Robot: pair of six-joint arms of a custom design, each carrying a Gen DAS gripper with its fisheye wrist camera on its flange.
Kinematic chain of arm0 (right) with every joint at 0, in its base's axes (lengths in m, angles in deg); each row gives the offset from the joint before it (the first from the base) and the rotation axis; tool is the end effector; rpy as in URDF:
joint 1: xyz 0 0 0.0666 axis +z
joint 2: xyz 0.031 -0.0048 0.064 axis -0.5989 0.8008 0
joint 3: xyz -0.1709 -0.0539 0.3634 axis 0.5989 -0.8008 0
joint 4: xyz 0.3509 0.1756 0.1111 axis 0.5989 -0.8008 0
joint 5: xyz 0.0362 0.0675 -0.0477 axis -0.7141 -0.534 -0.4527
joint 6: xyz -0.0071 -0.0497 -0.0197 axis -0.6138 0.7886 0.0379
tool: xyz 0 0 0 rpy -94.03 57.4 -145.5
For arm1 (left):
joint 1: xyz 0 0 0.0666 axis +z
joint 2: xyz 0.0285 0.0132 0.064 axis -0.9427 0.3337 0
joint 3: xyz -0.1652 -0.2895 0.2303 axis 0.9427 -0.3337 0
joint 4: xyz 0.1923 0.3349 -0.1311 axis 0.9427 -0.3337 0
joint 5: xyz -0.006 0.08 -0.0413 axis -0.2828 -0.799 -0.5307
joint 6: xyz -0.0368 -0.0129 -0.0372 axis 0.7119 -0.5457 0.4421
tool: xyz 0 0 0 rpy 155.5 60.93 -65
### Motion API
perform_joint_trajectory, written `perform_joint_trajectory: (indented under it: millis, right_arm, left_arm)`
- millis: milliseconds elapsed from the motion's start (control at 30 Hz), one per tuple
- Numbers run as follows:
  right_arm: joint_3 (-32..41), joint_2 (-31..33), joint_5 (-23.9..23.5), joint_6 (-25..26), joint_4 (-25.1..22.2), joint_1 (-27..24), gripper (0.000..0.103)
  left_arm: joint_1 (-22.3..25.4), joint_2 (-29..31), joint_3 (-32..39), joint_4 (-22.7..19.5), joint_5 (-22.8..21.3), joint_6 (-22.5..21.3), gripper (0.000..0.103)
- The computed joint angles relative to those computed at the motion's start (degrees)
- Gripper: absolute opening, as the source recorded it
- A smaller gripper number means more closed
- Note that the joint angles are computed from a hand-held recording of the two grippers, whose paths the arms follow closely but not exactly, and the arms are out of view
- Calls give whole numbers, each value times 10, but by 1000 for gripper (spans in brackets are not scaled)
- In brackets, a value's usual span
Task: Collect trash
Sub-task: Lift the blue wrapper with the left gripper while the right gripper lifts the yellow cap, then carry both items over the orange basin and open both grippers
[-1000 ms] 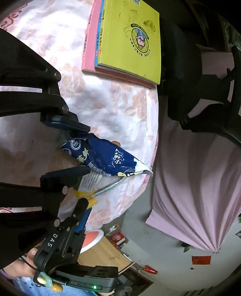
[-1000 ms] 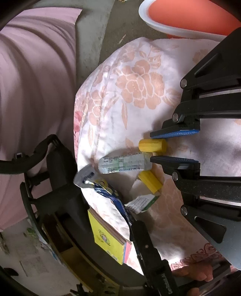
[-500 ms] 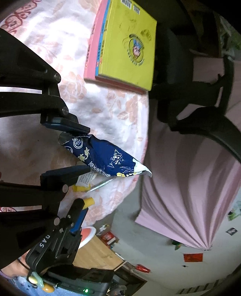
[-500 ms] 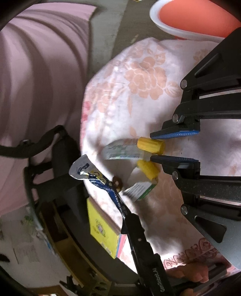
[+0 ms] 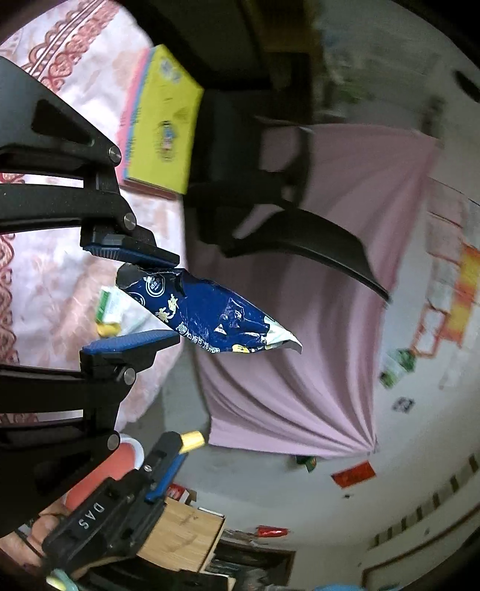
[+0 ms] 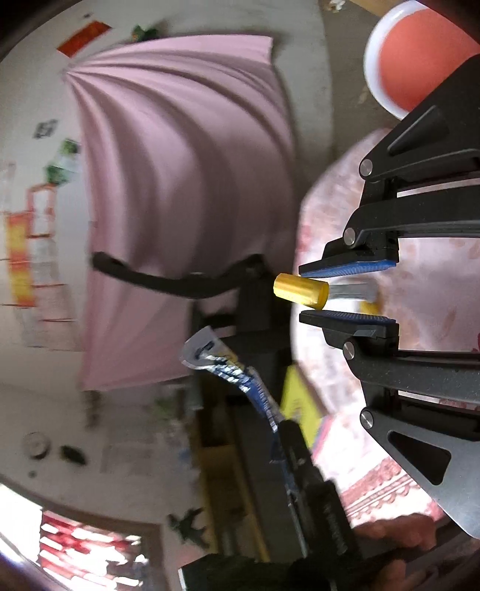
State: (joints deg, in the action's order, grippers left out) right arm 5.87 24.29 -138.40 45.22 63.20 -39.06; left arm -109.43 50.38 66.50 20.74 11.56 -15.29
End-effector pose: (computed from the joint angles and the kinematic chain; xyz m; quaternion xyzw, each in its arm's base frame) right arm 0.5109 0.0070 0.4843 -0.3291 0.7006 0.2661 0.5745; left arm 0.3919 -0.2837 0.4742 -0.1354 0.7774 0.0019 0.6142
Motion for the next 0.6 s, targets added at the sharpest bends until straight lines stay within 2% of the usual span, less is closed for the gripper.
perform_joint_trajectory:
  millis: [100,200,300,467,600]
  right_arm:
    - [-22,-13,-11,-49,89,-21,16]
    - [-29,-14,-20,-99,152,-43,16]
    - [-29,-12,-23,-143,193,-63,16]
    - [-27,-6,-11,-182,220,-92,16]
    - [-10,9,9,-178,217,-118,16]
  left_arm:
    - [-21,10,11,32,-24,-40,30]
    - [-37,28,33,53,-39,-79,30]
    - [-46,52,66,65,-36,-109,30]
    - [-63,100,128,71,-18,-160,30]
    - [-65,142,184,42,9,-178,30]
